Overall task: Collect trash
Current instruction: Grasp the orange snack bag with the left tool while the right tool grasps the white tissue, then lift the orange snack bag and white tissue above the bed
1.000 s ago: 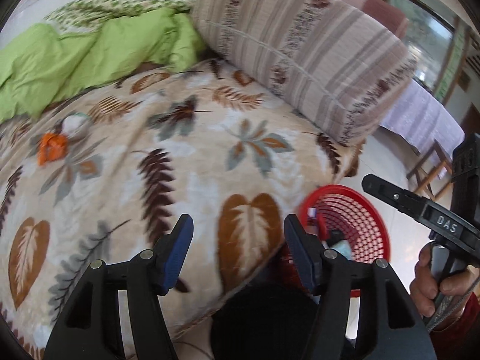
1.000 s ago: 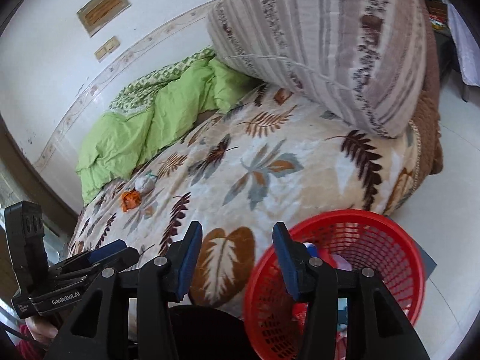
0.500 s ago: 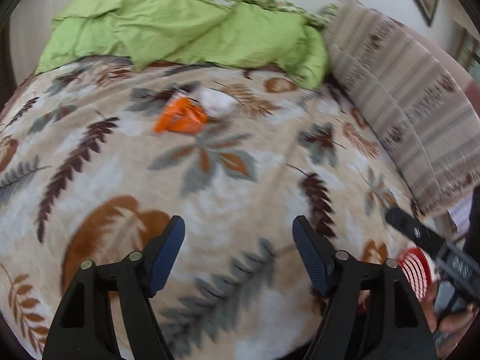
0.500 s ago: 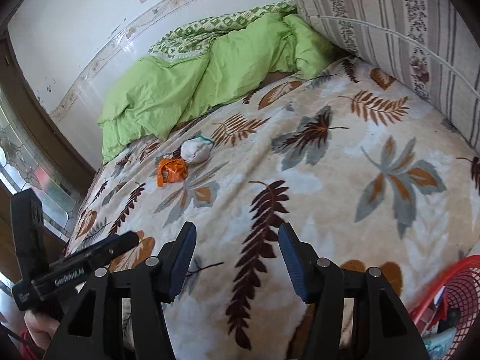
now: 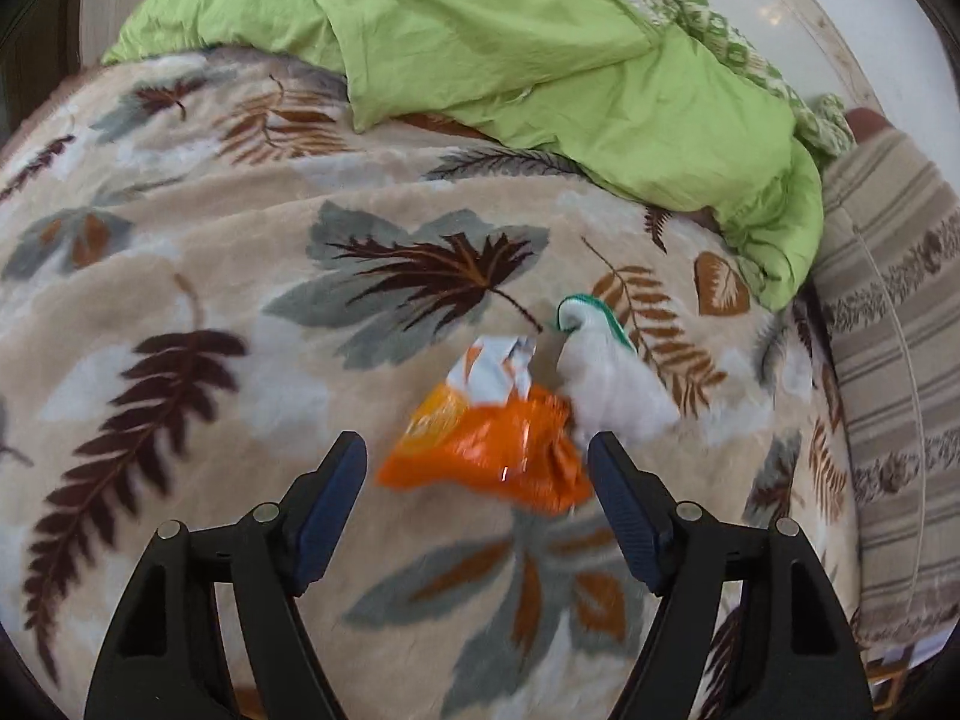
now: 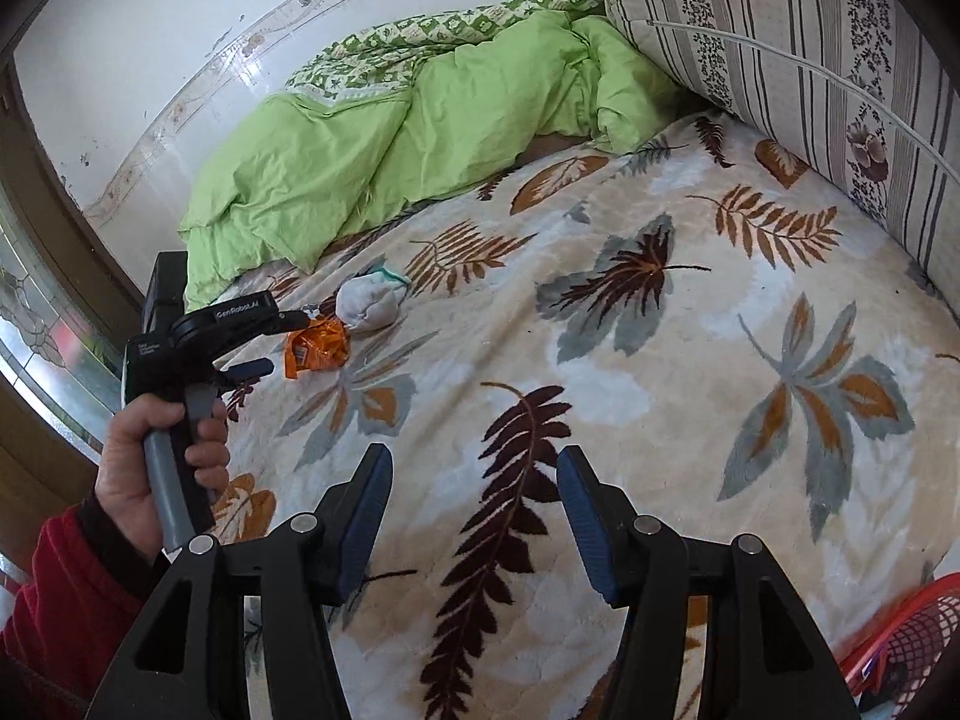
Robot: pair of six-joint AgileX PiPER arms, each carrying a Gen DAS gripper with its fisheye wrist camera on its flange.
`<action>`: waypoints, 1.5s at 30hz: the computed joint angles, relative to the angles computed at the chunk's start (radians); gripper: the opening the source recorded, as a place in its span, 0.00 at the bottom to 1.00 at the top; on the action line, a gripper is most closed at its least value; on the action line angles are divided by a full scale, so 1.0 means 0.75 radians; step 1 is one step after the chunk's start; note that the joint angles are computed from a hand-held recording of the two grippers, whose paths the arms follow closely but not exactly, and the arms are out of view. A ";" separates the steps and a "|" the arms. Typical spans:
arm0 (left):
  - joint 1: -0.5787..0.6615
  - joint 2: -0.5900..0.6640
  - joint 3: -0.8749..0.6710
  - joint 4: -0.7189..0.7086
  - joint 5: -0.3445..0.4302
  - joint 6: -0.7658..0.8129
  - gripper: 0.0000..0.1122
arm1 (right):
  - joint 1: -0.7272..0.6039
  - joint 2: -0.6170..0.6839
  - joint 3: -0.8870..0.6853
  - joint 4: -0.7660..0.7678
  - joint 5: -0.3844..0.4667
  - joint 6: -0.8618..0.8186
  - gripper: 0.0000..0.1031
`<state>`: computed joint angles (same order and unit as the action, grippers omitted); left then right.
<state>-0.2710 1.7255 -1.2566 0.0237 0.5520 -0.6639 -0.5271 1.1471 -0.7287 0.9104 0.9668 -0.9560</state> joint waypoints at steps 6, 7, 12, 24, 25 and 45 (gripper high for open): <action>0.035 0.064 0.043 -0.118 -0.122 0.054 0.50 | 0.121 0.106 -0.081 0.000 -0.099 0.063 0.59; 0.016 0.036 0.071 -0.046 -0.135 0.012 0.46 | 0.150 0.126 -0.101 0.010 -0.114 0.079 0.59; -0.025 -0.206 0.286 0.141 -0.151 -0.140 0.43 | 0.392 0.269 -0.242 0.039 -0.254 0.190 0.66; -0.302 -0.612 0.652 0.944 0.040 -0.930 0.43 | 0.943 0.943 -0.852 -0.244 -0.542 0.742 0.66; -0.285 -0.606 0.661 0.939 0.020 -0.925 0.43 | 0.959 0.985 -0.897 -0.290 -0.533 0.793 0.66; -0.727 -0.753 0.738 1.125 0.366 -1.122 0.44 | 0.835 0.079 0.018 -0.101 -0.617 0.312 0.27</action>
<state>-0.8164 1.1609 -0.7033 0.8679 0.8267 -1.5055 0.0992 1.2060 -0.7152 0.8346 0.5038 -0.7221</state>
